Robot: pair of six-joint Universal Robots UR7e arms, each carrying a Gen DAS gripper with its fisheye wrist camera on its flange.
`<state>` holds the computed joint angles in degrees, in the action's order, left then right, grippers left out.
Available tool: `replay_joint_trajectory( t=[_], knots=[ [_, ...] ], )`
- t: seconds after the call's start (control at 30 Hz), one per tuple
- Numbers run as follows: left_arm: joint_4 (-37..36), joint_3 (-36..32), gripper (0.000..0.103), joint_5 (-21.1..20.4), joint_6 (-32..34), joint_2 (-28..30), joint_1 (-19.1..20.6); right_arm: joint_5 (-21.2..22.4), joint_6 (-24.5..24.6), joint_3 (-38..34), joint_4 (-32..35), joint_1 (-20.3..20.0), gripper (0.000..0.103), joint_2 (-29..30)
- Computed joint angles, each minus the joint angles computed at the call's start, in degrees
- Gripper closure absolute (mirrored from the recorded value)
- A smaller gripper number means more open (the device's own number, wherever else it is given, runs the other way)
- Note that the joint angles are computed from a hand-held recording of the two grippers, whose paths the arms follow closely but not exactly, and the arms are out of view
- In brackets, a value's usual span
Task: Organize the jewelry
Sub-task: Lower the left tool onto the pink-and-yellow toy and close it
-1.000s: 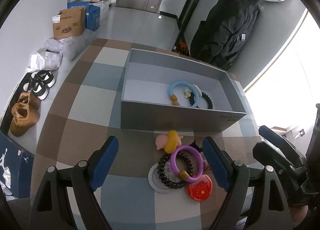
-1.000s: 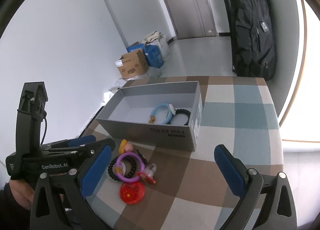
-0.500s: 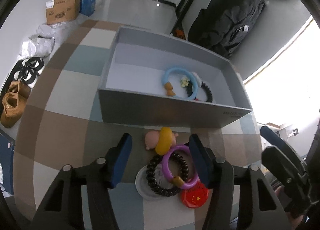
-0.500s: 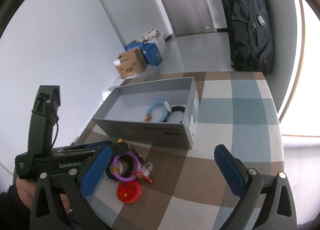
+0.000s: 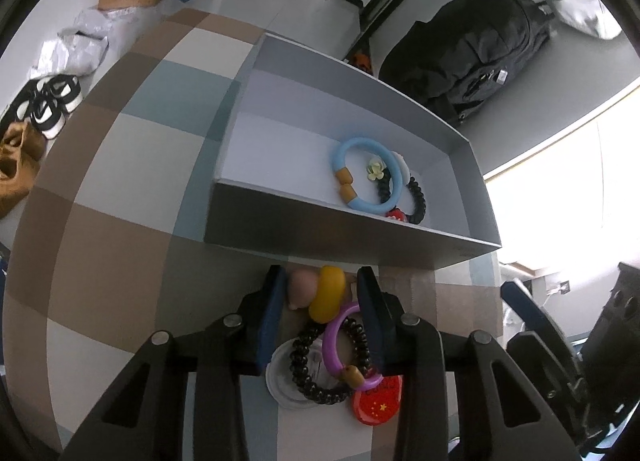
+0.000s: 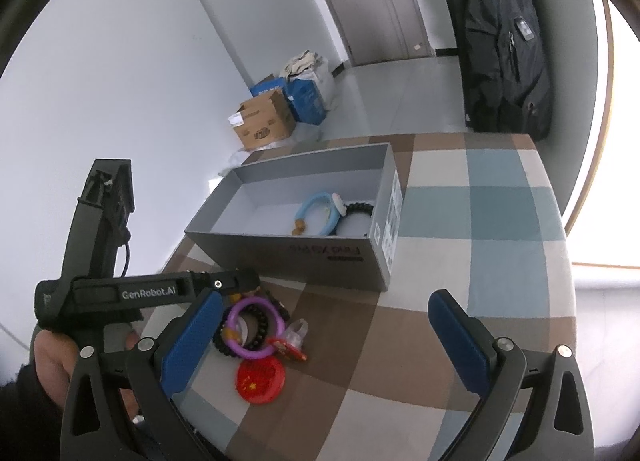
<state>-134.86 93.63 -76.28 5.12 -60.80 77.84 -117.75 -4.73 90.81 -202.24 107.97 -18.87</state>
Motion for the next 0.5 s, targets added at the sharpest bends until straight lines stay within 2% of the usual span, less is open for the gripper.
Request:
replay_joint_trajectory(
  t=[0.17,0.23,0.33,0.5],
  knots=[
    [0.0,-0.1,0.072,-1.6,-0.1,-0.7,0.1,1.0,1.7,0.4,2.6,-0.4,0.0,-0.4],
    [-0.3,-0.2,0.072,-2.2,0.0,-0.9,-0.1,1.1,1.6,0.4,3.4,-0.3,0.003,-0.4],
    [-0.3,-0.3,0.072,-3.6,-0.1,-1.5,0.0,2.1,1.1,0.2,4.9,-0.1,0.01,-0.2],
    [-1.1,-0.3,0.072,-5.9,0.1,-2.5,0.0,3.2,-1.7,-1.2,7.7,0.5,0.015,0.9]
  ],
)
